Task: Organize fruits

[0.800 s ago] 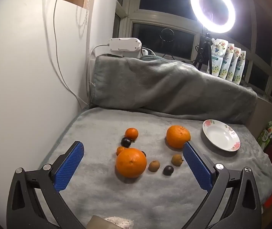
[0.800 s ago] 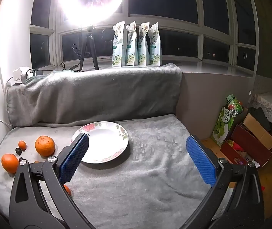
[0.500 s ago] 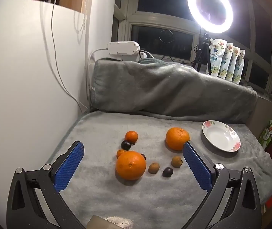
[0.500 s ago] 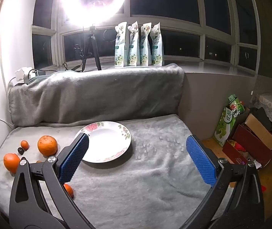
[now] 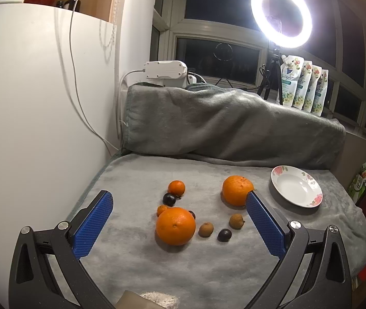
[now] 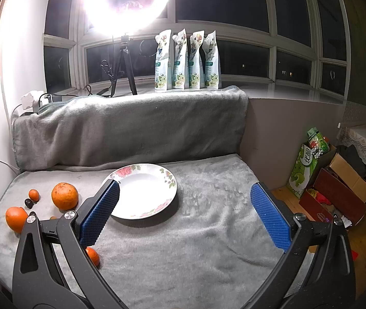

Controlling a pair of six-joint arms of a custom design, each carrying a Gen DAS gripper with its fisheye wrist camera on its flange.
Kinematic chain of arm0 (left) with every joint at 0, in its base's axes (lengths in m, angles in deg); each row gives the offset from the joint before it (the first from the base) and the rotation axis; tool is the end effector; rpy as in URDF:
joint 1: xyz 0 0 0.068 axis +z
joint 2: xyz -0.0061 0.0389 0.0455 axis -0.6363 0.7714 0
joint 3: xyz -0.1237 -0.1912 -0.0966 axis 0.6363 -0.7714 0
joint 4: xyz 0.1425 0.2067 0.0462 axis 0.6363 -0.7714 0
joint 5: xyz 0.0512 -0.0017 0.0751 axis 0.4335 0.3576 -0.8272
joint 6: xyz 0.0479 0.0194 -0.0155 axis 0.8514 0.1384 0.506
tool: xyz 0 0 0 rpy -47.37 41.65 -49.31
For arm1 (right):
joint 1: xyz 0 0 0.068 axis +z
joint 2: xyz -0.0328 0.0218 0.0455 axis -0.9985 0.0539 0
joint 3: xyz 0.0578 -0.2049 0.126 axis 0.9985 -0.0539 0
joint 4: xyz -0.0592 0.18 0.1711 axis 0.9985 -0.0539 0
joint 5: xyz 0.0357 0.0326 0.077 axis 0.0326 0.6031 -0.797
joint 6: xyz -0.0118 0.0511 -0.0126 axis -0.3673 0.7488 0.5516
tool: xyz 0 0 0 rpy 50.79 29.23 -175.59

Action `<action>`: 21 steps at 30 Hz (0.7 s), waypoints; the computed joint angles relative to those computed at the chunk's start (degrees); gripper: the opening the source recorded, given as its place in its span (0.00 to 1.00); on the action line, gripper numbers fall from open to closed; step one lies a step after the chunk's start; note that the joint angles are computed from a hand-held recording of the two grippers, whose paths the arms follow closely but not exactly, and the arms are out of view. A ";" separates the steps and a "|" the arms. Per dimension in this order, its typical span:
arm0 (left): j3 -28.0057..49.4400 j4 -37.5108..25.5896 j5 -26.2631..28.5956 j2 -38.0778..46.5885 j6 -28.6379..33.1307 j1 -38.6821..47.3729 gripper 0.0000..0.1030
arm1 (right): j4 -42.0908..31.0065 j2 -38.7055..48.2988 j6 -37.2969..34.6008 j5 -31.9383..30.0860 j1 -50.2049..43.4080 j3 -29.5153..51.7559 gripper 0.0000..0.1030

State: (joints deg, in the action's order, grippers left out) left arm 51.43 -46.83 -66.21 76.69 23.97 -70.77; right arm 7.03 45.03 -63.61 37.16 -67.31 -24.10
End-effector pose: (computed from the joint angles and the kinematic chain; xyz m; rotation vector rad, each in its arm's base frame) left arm 0.1778 -0.0809 0.1792 -0.3796 2.0240 0.1149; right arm 0.2741 0.0891 0.1953 -0.0609 1.9939 0.0770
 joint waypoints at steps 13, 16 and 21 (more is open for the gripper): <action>0.59 -0.29 -0.34 0.27 -0.03 -0.25 0.99 | -0.38 0.15 0.17 -0.17 0.00 0.34 1.00; 0.49 -0.20 -0.53 0.30 -0.16 -0.45 0.99 | -0.64 0.13 0.17 -0.23 -0.12 0.55 1.00; 0.65 0.01 -0.57 0.49 0.24 -0.49 0.99 | 0.09 0.47 0.26 -0.44 -0.07 0.10 1.00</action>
